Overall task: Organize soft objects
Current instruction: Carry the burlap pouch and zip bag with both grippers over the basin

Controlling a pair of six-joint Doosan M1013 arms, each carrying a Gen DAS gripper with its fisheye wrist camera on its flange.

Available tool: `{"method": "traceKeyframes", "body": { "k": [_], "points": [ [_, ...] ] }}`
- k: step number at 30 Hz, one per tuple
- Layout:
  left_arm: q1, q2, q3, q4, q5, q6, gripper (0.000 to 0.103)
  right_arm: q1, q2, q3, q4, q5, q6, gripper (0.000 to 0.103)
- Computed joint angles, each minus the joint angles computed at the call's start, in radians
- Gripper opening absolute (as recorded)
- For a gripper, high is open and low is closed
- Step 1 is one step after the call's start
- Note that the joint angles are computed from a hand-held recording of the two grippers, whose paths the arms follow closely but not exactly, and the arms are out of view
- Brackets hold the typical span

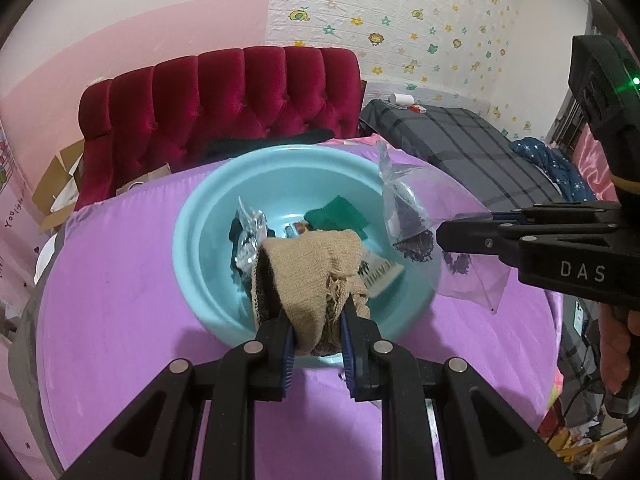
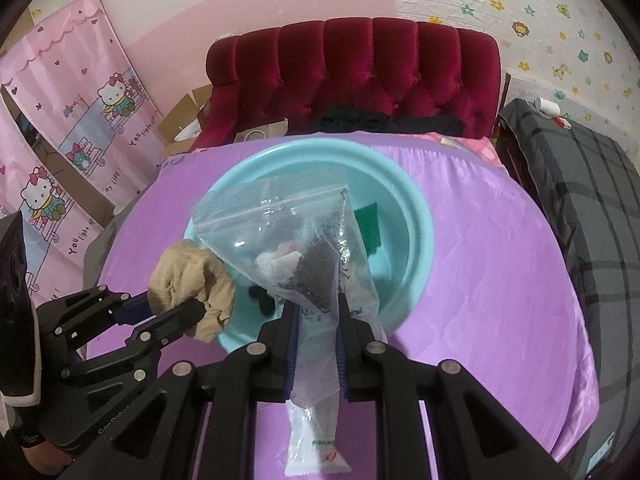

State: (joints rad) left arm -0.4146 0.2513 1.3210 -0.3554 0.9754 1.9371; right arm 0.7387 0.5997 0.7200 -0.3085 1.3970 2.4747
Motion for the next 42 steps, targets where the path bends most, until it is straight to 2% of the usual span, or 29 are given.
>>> {"method": "traceKeyframes", "body": {
  "k": [15, 34, 42],
  "points": [
    [-0.012, 0.110, -0.120, 0.028, 0.035, -0.023, 0.021, -0.072, 0.071, -0.077, 0.051, 0.019, -0.066, 0.016],
    [-0.037, 0.214, -0.220, 0.113, 0.062, -0.076, 0.021, -0.142, 0.133, -0.097, 0.154, -0.008, -0.108, 0.017],
    [-0.050, 0.239, -0.233, 0.170, 0.075, -0.093, 0.023, -0.156, 0.133, -0.064, 0.196, -0.035, -0.114, 0.018]
  ]
}}
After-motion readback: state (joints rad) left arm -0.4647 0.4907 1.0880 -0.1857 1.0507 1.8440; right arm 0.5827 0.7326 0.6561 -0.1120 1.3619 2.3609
